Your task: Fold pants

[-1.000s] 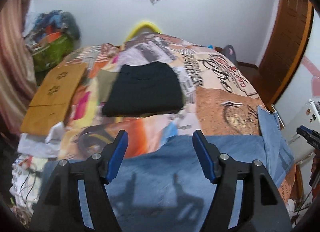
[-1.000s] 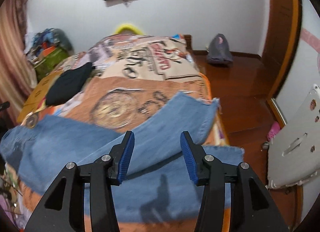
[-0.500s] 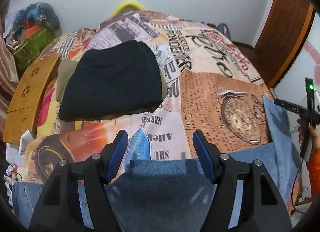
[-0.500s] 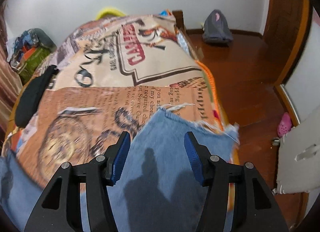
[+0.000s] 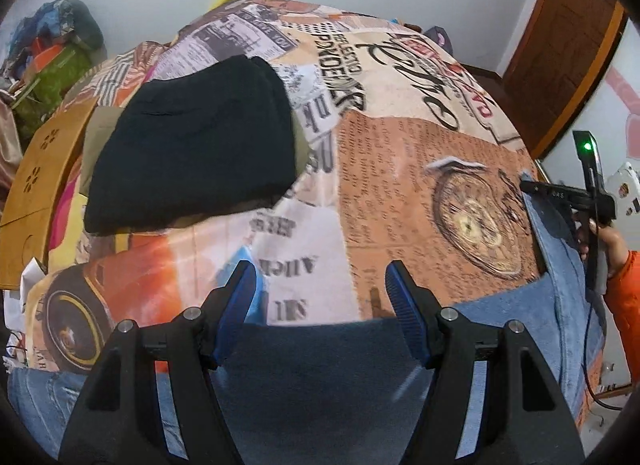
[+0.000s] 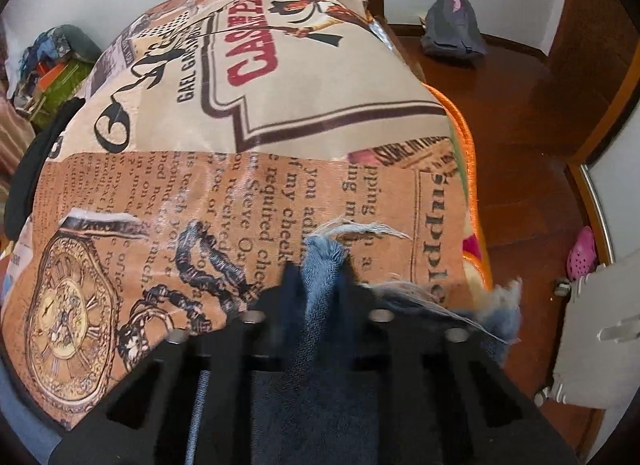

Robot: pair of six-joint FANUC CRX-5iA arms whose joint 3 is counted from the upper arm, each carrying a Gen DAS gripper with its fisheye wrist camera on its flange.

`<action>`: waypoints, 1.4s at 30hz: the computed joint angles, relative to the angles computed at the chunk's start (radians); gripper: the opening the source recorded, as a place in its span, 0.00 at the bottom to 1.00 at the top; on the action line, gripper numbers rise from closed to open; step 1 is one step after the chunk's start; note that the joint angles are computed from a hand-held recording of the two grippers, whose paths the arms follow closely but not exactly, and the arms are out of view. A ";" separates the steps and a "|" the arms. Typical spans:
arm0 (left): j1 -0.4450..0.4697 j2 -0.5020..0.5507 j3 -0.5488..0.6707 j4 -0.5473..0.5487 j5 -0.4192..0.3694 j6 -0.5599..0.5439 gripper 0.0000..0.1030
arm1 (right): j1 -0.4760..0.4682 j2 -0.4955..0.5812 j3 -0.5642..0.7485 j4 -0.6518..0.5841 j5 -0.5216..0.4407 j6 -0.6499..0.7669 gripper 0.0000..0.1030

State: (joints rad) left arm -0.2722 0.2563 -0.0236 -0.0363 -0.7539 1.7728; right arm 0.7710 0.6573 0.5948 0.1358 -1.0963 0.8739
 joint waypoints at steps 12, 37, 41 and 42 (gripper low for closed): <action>-0.124 -0.053 -0.051 0.128 -0.006 -0.067 0.65 | 0.037 -0.275 -0.277 0.144 0.150 -0.197 0.06; -0.319 -0.013 0.001 0.101 0.023 -0.026 0.03 | 0.067 -0.511 -0.487 0.332 0.285 -0.356 0.06; -0.347 -0.024 0.022 0.020 0.038 0.038 0.03 | 0.072 -0.552 -0.551 0.436 0.347 -0.406 0.06; -0.355 -0.016 0.028 0.010 0.032 0.040 0.03 | 0.073 -0.561 -0.571 0.455 0.353 -0.415 0.06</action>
State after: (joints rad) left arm -0.6275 0.2398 0.0043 -0.0265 -0.7218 1.8127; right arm 0.8437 0.0964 0.0235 0.5904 -0.7434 0.4587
